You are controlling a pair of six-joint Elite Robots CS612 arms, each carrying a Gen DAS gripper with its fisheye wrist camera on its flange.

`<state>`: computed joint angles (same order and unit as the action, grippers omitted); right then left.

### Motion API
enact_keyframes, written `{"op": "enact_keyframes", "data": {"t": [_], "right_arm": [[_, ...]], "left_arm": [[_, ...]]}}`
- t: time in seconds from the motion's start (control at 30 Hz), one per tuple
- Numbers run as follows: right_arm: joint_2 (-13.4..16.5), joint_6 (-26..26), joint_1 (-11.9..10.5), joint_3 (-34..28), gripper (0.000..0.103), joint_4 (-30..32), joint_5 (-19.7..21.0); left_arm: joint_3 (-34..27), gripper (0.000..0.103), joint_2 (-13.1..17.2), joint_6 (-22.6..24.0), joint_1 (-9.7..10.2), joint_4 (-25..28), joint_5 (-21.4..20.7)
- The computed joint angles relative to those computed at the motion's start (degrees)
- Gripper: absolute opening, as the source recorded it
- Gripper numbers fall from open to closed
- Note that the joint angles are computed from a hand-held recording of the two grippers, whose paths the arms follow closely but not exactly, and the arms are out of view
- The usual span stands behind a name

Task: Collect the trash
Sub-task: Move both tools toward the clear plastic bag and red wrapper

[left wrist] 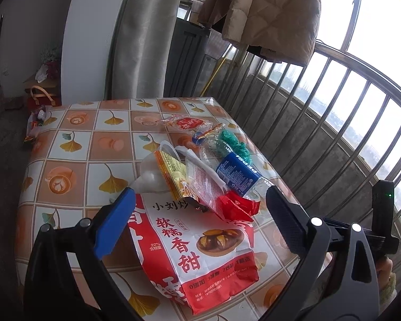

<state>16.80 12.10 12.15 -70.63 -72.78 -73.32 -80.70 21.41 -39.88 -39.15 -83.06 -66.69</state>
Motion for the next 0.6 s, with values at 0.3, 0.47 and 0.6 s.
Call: {"op": "enact_keyframes", "data": {"t": [0.3, 0.47, 0.6], "right_arm": [[-0.1, -0.2, 0.2, 0.0, 0.096, 0.1, 0.2], [0.0, 0.9, 0.2, -0.1, 0.096, -0.4, 0.8], [-0.1, 1.1, 0.3, 0.3, 0.096, -0.4, 1.1]], "left_arm": [[-0.6, 0.094, 0.3, 1.3, -0.96, 0.2, 2.4], [-0.7, 0.094, 0.3, 2.0, -1.21, 0.2, 2.5], [-0.6, 0.094, 0.4, 2.1, -1.24, 0.0, 2.3]]}}
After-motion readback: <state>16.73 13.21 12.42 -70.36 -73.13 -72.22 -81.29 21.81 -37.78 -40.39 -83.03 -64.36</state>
